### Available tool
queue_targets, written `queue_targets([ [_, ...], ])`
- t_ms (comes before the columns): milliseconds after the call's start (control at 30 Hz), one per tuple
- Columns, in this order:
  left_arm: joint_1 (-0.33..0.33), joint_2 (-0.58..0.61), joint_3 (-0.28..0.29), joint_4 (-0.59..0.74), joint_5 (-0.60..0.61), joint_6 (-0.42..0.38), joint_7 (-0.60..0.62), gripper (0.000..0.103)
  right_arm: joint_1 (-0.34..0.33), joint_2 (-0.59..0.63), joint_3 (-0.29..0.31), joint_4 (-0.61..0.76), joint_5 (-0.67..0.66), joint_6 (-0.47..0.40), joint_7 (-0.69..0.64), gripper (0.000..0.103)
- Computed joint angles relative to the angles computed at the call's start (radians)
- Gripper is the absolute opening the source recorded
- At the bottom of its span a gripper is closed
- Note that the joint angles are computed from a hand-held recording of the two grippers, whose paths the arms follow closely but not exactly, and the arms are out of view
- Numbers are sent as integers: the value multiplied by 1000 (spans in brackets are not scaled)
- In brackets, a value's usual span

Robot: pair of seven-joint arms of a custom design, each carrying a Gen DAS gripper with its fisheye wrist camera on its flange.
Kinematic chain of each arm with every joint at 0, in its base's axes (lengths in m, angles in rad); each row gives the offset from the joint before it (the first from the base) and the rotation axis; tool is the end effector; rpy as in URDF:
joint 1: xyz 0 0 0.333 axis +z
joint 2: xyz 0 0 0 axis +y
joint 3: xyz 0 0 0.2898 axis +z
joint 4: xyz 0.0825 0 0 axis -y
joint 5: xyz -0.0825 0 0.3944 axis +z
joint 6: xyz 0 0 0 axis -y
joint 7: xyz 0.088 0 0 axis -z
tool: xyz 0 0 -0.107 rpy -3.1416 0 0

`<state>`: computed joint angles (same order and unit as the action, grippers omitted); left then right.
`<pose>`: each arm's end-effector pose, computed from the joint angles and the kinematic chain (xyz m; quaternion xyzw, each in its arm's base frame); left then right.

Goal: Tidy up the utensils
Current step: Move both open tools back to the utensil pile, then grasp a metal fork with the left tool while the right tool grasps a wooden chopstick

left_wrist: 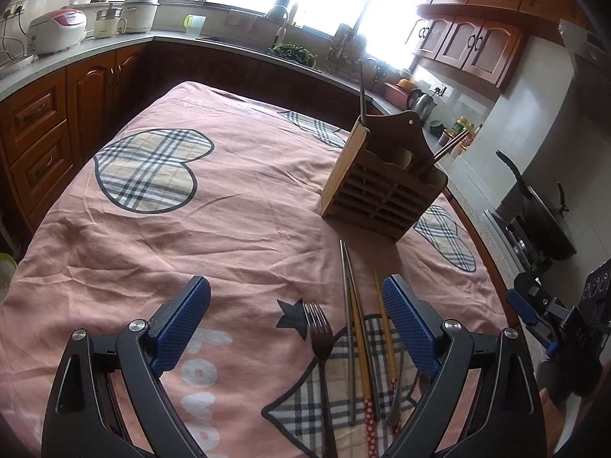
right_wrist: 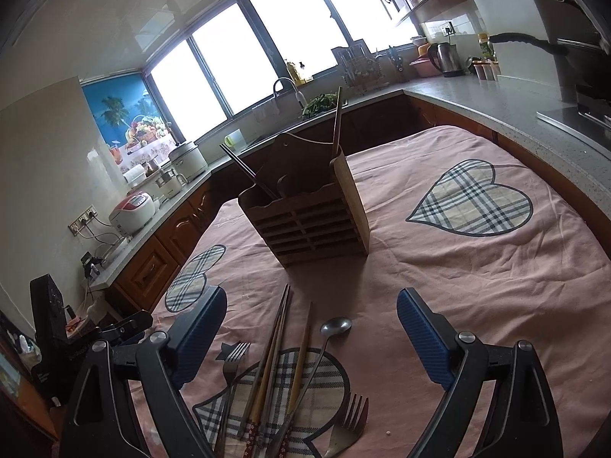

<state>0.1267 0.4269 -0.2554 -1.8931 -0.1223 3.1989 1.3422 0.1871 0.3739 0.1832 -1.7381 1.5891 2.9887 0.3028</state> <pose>0.6755 -0.0578 0.3604 -0.7250 0.5361 -0.3885 0.1898 0.6481 0.1637 0.3767 -0.6362 0.5836 -0.1279 0.4882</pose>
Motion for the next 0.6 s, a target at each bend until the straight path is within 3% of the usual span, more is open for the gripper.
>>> queue_targets([
  [233,-30,37,19,43,13,-79,23,93,-4,40,11,24,-130,-7,117,82],
  [433,-72,84,51,111,26,-178,51,93,-17,98,32,62,-317,-28,278,64],
  [600,-109,125,84,173,44,-246,58,93,-11,162,21,115,-503,-83,447,41],
])
